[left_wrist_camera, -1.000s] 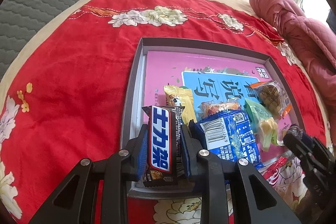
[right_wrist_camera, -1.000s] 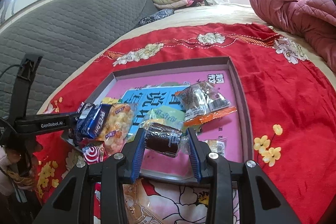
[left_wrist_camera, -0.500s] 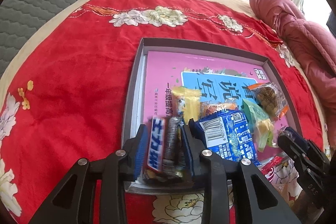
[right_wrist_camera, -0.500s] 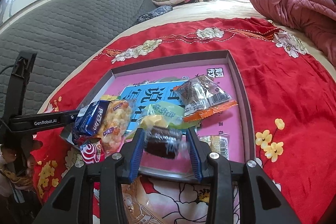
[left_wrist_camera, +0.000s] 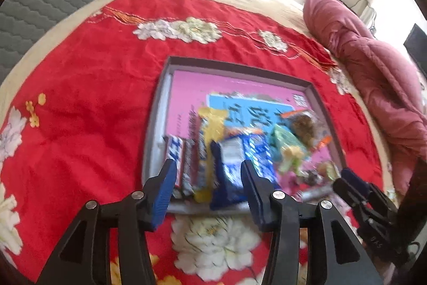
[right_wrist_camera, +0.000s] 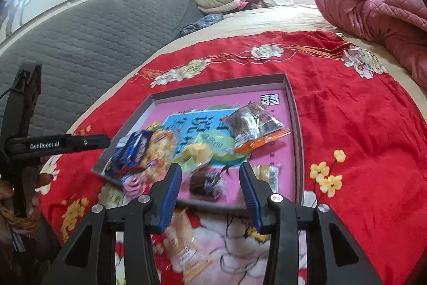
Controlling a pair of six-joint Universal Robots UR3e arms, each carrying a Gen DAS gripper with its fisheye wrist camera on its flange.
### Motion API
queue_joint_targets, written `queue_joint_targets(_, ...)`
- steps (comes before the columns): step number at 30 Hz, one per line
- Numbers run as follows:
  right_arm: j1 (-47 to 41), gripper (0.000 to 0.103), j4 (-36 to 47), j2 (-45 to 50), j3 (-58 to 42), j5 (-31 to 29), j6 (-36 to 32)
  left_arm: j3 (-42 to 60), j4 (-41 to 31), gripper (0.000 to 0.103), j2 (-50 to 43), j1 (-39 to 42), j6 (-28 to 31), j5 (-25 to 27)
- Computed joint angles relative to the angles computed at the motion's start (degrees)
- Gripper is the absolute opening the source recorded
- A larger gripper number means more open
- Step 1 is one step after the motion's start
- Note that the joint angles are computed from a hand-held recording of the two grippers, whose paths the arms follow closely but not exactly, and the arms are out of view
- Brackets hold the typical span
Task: Organize snacks
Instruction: 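Move both open tools toward the red candy bag and cake packet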
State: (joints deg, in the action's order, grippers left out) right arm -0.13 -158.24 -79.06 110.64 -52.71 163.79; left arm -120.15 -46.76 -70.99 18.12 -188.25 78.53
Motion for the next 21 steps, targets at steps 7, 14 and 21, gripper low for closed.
queue_joint_targets(7,-0.3,0.048,6.7,-6.4,3.0,-0.2,-6.0,-0.1,-5.5,0.052,3.7,-2.3,-0.1,-1.7)
queue_joint_targets(14,0.3,0.049,9.7,-10.8,6.1,-2.5,-10.3,0.5,-7.6,0.052,3.7,-5.8,-1.3,-1.5)
queue_joint_targets(21,0.5,0.049,12.4,-12.9,7.5,-4.3,-14.1,1.5,-8.1,0.053,1.0,-9.7,-2.6,-3.3)
